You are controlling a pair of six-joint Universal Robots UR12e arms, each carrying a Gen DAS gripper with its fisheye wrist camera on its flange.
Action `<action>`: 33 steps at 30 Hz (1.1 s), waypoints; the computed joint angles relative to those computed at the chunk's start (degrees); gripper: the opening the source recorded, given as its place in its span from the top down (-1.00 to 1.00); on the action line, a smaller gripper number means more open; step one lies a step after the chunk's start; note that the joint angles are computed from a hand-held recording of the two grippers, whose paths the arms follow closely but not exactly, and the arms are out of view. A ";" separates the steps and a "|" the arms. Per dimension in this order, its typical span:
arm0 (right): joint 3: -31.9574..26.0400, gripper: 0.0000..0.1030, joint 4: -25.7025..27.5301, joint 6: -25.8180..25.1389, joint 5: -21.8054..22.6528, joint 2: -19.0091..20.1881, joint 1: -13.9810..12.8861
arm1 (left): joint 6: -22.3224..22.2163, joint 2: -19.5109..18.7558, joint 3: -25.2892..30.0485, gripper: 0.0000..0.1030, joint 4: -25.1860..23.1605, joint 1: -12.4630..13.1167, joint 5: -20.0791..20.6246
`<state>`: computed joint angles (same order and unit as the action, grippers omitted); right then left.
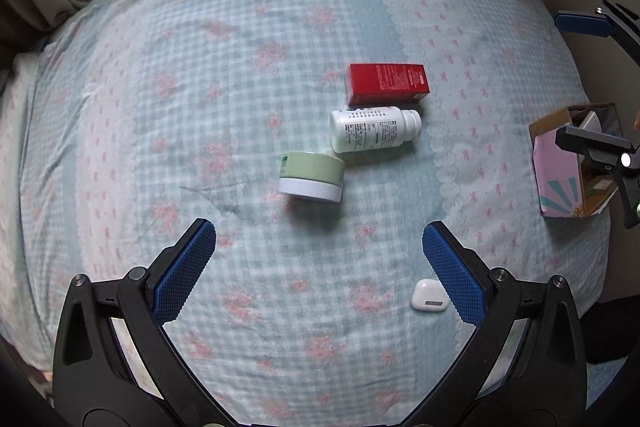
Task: Organize rigid objects
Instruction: 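Withdraw both tools from the box back over the bed, then grasp the small green-lidded jar with the left tool while the right tool grasps the white pill bottle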
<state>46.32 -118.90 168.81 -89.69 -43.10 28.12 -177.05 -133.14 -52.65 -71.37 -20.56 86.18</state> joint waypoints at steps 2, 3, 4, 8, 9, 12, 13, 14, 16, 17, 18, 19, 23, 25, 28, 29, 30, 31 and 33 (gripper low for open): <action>-2.59 -0.97 1.34 -3.56 0.66 2.35 0.22 | 0.20 -1.91 1.79 -1.00 -1.85 0.30 -1.37; -3.53 -0.95 1.66 -5.16 0.55 3.34 0.38 | 0.33 -2.86 2.51 -1.00 -2.57 0.40 -1.92; -4.58 -0.93 2.17 -6.83 0.32 4.43 0.57 | 0.36 -3.92 3.39 -1.00 -3.31 0.40 -1.91; -8.48 -0.68 5.40 -11.24 1.08 8.57 0.90 | -0.02 -7.22 5.70 -0.99 -4.90 0.61 -2.75; -9.58 -0.68 6.14 -12.02 1.17 9.57 0.96 | -0.05 -7.91 6.17 -0.99 -5.16 0.68 -2.94; -11.62 -0.68 6.25 -15.04 1.10 11.83 1.21 | -0.54 -9.78 7.47 -0.97 -5.64 0.92 -3.60; -12.27 -0.68 6.12 -16.16 0.96 12.56 1.30 | -0.81 -10.32 7.88 -0.96 -5.87 1.04 -4.01; -13.20 -0.68 6.35 -17.06 0.90 13.33 1.29 | -1.02 -10.71 8.02 -0.94 -5.69 1.19 -4.47; -15.30 -0.68 7.59 -18.55 1.31 14.89 1.23 | -1.31 -11.42 8.40 -0.91 -5.47 1.37 -5.33; -16.36 -0.67 8.16 -19.25 1.47 15.67 1.21 | -1.30 -11.69 8.50 -0.89 -5.13 1.43 -5.76; -17.13 -0.59 8.47 -20.00 1.43 16.22 1.25 | -1.19 -11.84 8.39 -0.88 -4.43 1.44 -6.06; -18.23 -0.53 9.27 -20.83 1.48 16.93 1.28 | -1.06 -11.93 8.18 -0.87 -3.56 1.39 -5.99; -22.45 -0.39 12.31 -23.54 1.98 19.64 1.41 | -1.20 -12.86 8.84 -0.66 -3.46 1.45 -7.45; -23.94 -0.36 13.08 -24.19 2.05 20.60 1.44 | -1.17 -13.30 9.34 -0.53 -3.82 1.43 -8.24; -26.44 -0.35 14.29 -24.73 2.55 22.06 1.48 | -0.77 -14.13 10.36 -0.40 -4.51 1.27 -8.72; -27.20 -0.34 14.66 -25.03 2.87 22.45 1.50 | -0.83 -14.32 10.55 -0.39 -4.51 1.18 -8.79; -27.99 -0.34 15.00 -25.29 2.91 22.86 1.56 | -0.83 -14.46 10.69 -0.39 -4.35 1.14 -8.82; -28.33 -0.34 14.99 -25.67 2.90 23.09 1.61 | -0.89 -14.48 10.59 -0.39 -4.06 1.08 -8.92; -30.65 -0.25 16.20 -26.49 2.60 24.41 1.78 | -0.82 -14.68 10.75 -0.38 -3.95 1.12 -9.33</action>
<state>15.67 -102.70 142.32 -87.09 -18.69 29.90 -177.87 -147.82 -41.90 -75.33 -19.45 76.85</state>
